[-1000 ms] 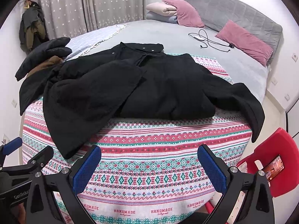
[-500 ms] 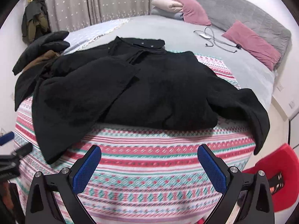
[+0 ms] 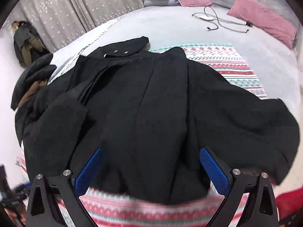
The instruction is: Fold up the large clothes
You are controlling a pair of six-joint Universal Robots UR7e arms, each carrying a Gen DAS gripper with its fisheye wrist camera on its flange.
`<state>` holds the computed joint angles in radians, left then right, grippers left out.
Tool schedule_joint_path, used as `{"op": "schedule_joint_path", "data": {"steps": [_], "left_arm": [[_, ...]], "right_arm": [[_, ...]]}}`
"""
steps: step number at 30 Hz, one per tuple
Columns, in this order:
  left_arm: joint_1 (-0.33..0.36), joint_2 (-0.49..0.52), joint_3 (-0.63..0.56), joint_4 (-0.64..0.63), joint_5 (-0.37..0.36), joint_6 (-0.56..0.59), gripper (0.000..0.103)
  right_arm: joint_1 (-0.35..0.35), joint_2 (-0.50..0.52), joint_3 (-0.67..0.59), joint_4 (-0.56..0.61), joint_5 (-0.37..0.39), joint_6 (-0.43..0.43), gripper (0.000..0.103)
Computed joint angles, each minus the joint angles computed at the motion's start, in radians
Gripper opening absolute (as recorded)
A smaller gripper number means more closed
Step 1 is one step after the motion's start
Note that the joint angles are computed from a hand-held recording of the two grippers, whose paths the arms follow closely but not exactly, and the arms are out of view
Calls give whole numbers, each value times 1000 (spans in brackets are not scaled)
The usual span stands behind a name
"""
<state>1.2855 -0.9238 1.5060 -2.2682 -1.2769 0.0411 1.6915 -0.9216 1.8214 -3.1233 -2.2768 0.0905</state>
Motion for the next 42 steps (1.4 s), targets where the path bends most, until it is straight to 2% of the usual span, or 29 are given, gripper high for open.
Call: {"op": "schedule_joint_path", "data": {"steps": [1, 3, 4, 5, 6, 7, 8, 11, 17, 20, 22, 25, 28, 30, 33, 36, 37, 38, 39, 40, 41, 42], "left_arm": [[3, 6, 1, -14, -12, -3, 78], [-2, 11, 17, -68, -9, 16, 70], [-6, 14, 16, -71, -5, 16, 56], [-7, 16, 11, -66, -13, 7, 35], [-4, 13, 4, -51, -40, -2, 25], [-3, 13, -4, -45, -54, -3, 11], [-7, 2, 0, -46, -58, -3, 9], [-28, -53, 29, -84, -73, 42, 7], [-54, -175, 36, -95, -122, 81, 7], [-58, -221, 35, -68, -111, 99, 7], [-63, -241, 41, -59, -71, 113, 7], [-67, -275, 78, -57, 14, 121, 7], [-59, -283, 86, -18, 114, 131, 7], [-49, -275, 85, 22, 187, 139, 7], [-47, -288, 118, 30, 252, 167, 11], [-80, -318, 205, -98, 332, 289, 19], [-88, -331, 231, -139, 344, 329, 27], [-96, -342, 253, -177, 352, 365, 41], [-104, -349, 269, -214, 351, 396, 48], [-106, -356, 278, -235, 338, 418, 60], [-108, -367, 287, -246, 311, 442, 65], [-111, -373, 291, -246, 284, 462, 66]], "right_arm": [[-20, -1, -12, 5, 30, 3, 100], [-50, -2, -25, 8, 91, 19, 91], [-70, -6, -26, 6, 143, 29, 86], [-86, -8, -24, -4, 195, 39, 68], [-107, -15, -15, -19, 277, 49, 44], [-116, -19, -10, -28, 331, 52, 32], [-113, -19, -4, -50, 343, 37, 20], [-66, -23, 22, -116, 321, -39, 12], [39, -90, 123, -194, 271, -86, 11], [81, -119, 183, -208, 241, -81, 11], [109, -137, 238, -229, 224, -79, 11], [116, -149, 305, -244, 217, -61, 11], [108, -165, 367, -201, 204, 5, 12], [93, -169, 402, -191, 209, 22, 17], [82, -161, 432, -164, 194, 42, 28], [79, -167, 448, -173, 193, 53, 35], [81, -168, 447, -177, 196, 56, 37], [87, -182, 448, -166, 196, 58, 40], [97, -193, 448, -154, 181, 60, 48], [111, -206, 450, -139, 158, 60, 52], [125, -217, 450, -129, 135, 55, 58], [137, -227, 452, -121, 120, 52, 59]]}}
